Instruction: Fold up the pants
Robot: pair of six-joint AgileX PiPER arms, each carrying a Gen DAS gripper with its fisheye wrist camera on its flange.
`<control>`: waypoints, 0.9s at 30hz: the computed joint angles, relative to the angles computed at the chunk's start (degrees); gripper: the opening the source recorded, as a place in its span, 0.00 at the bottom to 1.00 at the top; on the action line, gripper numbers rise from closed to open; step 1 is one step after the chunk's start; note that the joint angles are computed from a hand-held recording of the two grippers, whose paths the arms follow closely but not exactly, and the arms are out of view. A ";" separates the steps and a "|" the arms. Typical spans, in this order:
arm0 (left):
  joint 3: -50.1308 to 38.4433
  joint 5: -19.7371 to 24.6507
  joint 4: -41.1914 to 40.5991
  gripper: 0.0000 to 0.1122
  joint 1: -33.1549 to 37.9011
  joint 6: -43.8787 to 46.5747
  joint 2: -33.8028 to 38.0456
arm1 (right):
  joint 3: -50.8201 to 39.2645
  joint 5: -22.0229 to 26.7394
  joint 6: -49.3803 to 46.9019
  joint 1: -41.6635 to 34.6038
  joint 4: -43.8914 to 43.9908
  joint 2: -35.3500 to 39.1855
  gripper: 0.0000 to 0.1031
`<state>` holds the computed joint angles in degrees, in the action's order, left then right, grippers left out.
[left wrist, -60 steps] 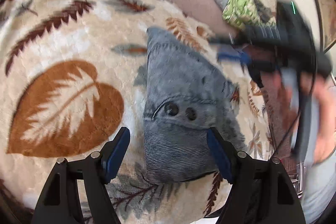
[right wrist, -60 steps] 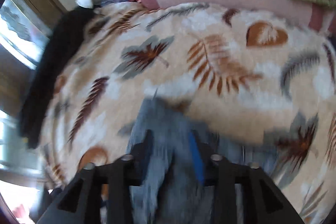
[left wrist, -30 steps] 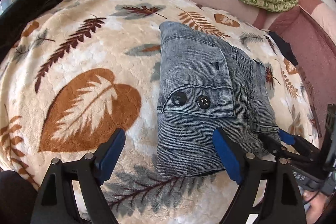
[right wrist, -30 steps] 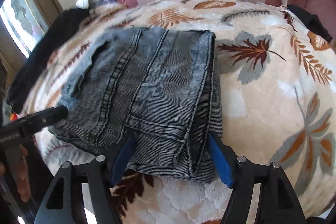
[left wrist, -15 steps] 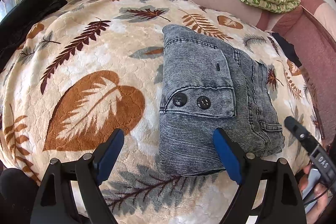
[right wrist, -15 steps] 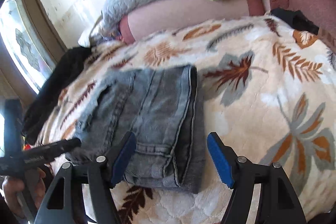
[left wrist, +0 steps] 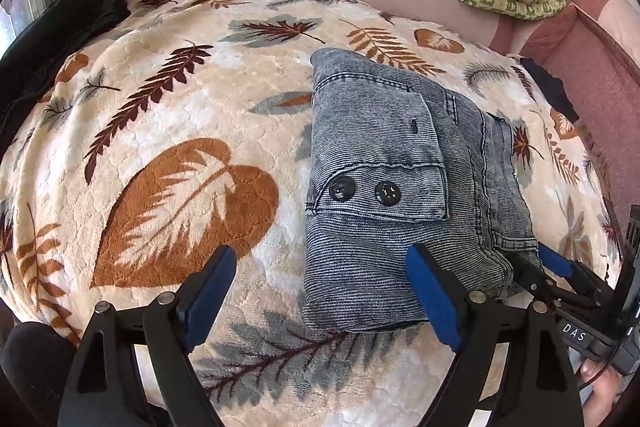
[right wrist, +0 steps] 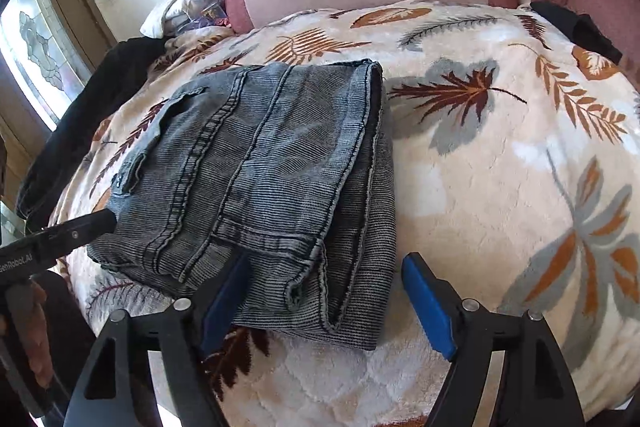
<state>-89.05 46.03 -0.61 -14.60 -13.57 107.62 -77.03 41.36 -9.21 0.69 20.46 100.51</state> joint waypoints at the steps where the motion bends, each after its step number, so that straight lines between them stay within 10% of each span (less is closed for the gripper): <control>1: 0.01 -0.01 0.12 0.78 -0.04 -0.08 -0.02 | -0.08 0.12 0.12 0.02 -0.07 -0.06 0.78; 9: -1.08 -0.62 -16.73 0.78 7.62 13.21 -2.22 | -5.58 14.28 -10.18 -12.36 24.79 5.12 0.78; 16: -11.78 9.89 -30.76 0.78 14.23 21.16 8.81 | -21.24 25.85 -3.88 -15.12 27.23 16.42 0.78; 20: -12.02 10.45 -32.10 0.78 13.99 21.57 10.50 | -25.42 24.51 2.56 -13.24 21.27 18.41 0.78; 27: -2.73 -0.80 -18.52 0.78 7.16 17.98 4.06 | -15.93 15.13 -3.20 -7.40 17.83 6.52 0.78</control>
